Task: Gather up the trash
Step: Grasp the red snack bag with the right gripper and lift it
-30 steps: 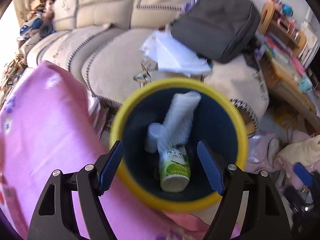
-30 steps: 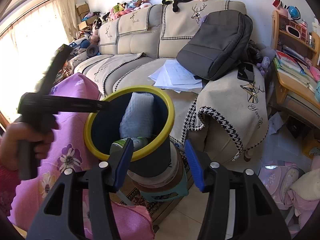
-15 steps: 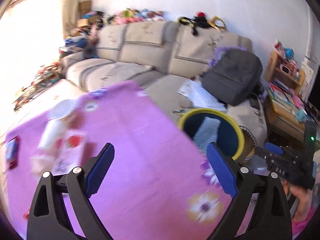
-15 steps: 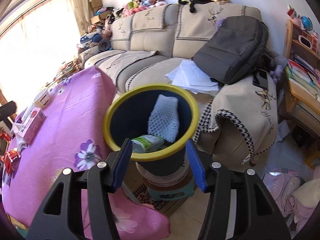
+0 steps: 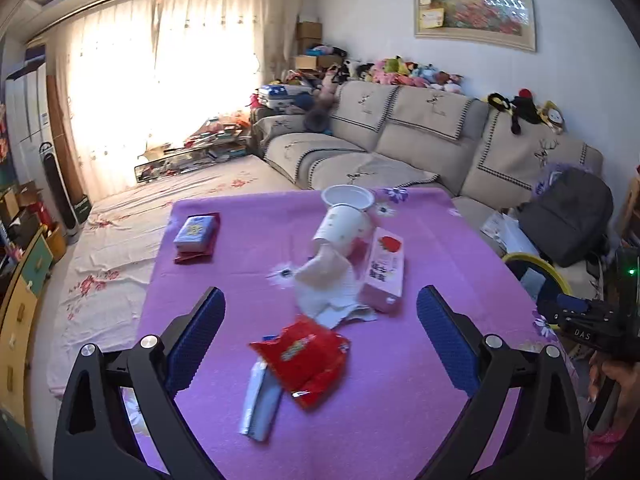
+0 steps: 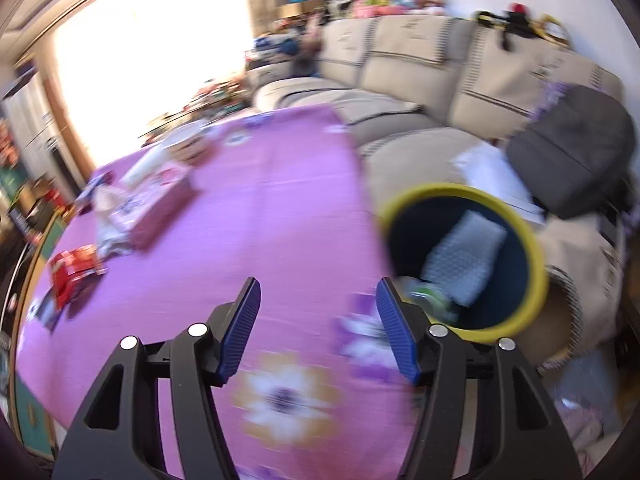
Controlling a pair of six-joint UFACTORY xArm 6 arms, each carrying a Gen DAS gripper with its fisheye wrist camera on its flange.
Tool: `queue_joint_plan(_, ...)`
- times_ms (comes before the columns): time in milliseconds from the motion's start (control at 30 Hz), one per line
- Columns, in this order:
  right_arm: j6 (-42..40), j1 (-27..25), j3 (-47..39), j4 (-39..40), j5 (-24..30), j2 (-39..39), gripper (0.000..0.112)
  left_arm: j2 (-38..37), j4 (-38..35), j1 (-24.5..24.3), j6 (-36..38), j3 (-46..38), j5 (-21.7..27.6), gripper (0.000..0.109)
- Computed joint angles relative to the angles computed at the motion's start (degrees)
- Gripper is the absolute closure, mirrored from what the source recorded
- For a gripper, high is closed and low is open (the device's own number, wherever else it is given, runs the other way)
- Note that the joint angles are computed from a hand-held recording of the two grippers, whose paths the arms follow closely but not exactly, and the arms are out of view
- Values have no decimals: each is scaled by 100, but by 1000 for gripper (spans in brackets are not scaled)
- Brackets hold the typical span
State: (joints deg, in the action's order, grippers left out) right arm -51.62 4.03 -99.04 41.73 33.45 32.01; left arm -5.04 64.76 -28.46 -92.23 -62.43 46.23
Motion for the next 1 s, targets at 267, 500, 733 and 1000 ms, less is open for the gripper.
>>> queue_joint_plan(267, -600, 989, 123, 401, 748, -170, 54, -1118, 152, 207, -487, 1180, 335, 13)
queue_joint_plan(500, -1074, 1635, 450, 555, 1140, -410, 52, -1657, 274, 313, -706, 1695, 460, 13)
queue_joint_plan(733, -1110, 2182, 855, -111, 41, -507, 41, -1876, 245, 396, -868, 1969, 424, 13)
queue_joint_plan(1000, -651, 2253, 328, -768, 155, -1, 40, -1656, 191, 540, -889, 1908, 62, 13)
